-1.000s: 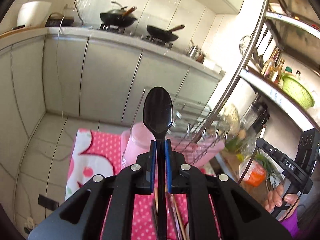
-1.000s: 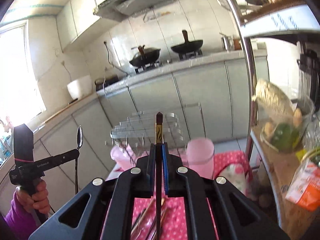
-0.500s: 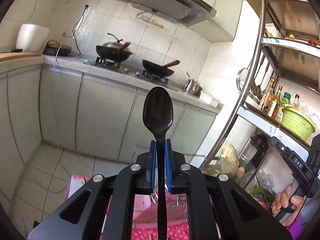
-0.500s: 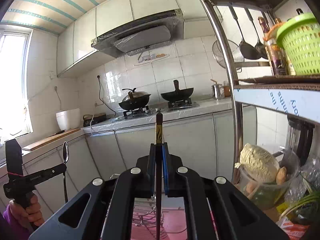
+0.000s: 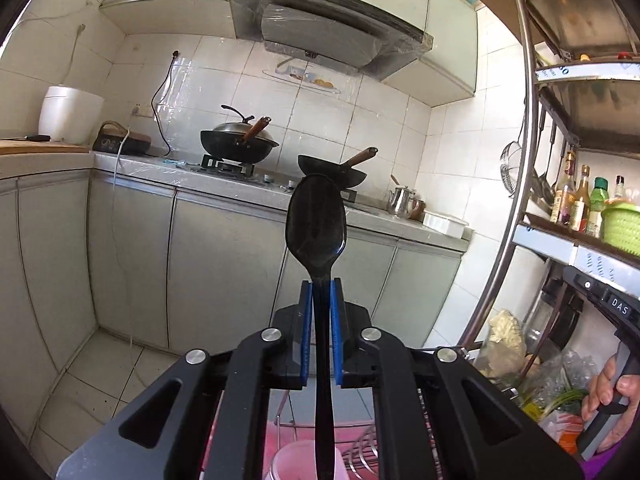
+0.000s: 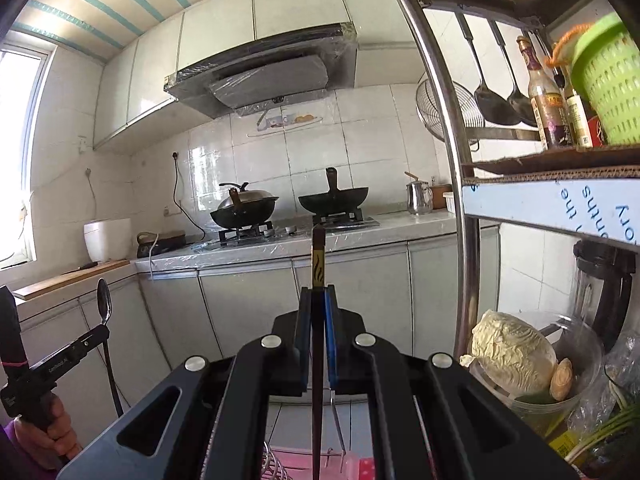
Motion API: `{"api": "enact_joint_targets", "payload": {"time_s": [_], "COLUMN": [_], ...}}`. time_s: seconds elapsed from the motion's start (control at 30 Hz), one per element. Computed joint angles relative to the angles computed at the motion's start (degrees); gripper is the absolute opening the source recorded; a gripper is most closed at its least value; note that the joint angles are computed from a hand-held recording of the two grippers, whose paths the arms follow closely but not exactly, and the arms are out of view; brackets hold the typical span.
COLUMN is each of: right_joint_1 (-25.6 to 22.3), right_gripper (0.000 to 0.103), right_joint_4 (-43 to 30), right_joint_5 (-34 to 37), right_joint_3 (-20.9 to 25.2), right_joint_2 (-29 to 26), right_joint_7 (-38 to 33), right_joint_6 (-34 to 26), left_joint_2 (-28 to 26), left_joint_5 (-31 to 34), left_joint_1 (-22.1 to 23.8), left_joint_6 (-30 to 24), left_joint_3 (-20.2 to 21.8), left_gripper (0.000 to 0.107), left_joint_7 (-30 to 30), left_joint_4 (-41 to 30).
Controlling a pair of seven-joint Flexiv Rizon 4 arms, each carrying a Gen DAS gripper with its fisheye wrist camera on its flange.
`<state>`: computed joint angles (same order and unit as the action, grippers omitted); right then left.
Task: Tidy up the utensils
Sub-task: 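Carry the spoon and chopstick up over the pink cups with both tools, then drop the spoon and chopstick into the pink cups and open both tools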
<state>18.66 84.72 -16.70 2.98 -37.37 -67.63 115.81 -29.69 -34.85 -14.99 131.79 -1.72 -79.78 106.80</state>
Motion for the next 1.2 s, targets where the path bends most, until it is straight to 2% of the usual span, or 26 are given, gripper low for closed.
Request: {"api": "enact_joint_targets", "payload": {"time_s": [0.23,0.5,0.73,0.83,1.0,1.07,1.1,1.2], "right_joint_1": [-3.4,-7.6,-9.3,-10.8,-13.5,-15.2,-15.3,-14.7], "right_gripper": [0.006,0.006,0.006,0.007,0.011,0.023,0.033,0.038], "right_joint_4": [0.0,1.6,2.9,2.9,1.9,1.6,1.8,3.1], "right_joint_5": [-3.5,-7.8,-8.8,-8.5,-6.9,-5.9,-5.2,-3.1], "right_joint_3": [4.2,9.3,12.0,14.5,19.5,22.6,22.9,22.2], "right_joint_2": [-2.5,-3.4,-3.3,-3.3,-4.0,-4.4,-4.3,-3.0], "right_joint_7": [2.8,4.7,3.6,2.8,-0.8,-2.9,-3.7,-5.3], "right_joint_6": [-3.9,-7.8,-12.0,-14.6,-20.4,-22.4,-22.5,-22.3], "left_joint_2": [-4.1,-3.1,-1.3,-0.4,0.3,1.0,1.3,2.2], "left_joint_5": [-0.6,3.4,5.9,7.5,6.6,8.2,8.5,9.4], "left_joint_1": [-0.1,1.8,2.0,3.2,1.4,2.8,2.9,2.9], "left_joint_6": [1.9,0.7,-5.8,-9.9,-14.5,-16.5,-17.4,-19.3], "left_joint_3": [0.0,-1.2,-0.8,-1.4,1.1,0.2,0.3,0.9], "left_gripper": [0.008,0.008,0.008,0.008,0.008,0.009,0.01,0.016], "left_joint_7": [0.3,-5.2,-7.6,-9.5,-11.1,-12.4,-12.9,-14.3], "left_joint_4": [-0.2,4.7,6.7,7.0,6.9,7.1,7.1,7.2]}}
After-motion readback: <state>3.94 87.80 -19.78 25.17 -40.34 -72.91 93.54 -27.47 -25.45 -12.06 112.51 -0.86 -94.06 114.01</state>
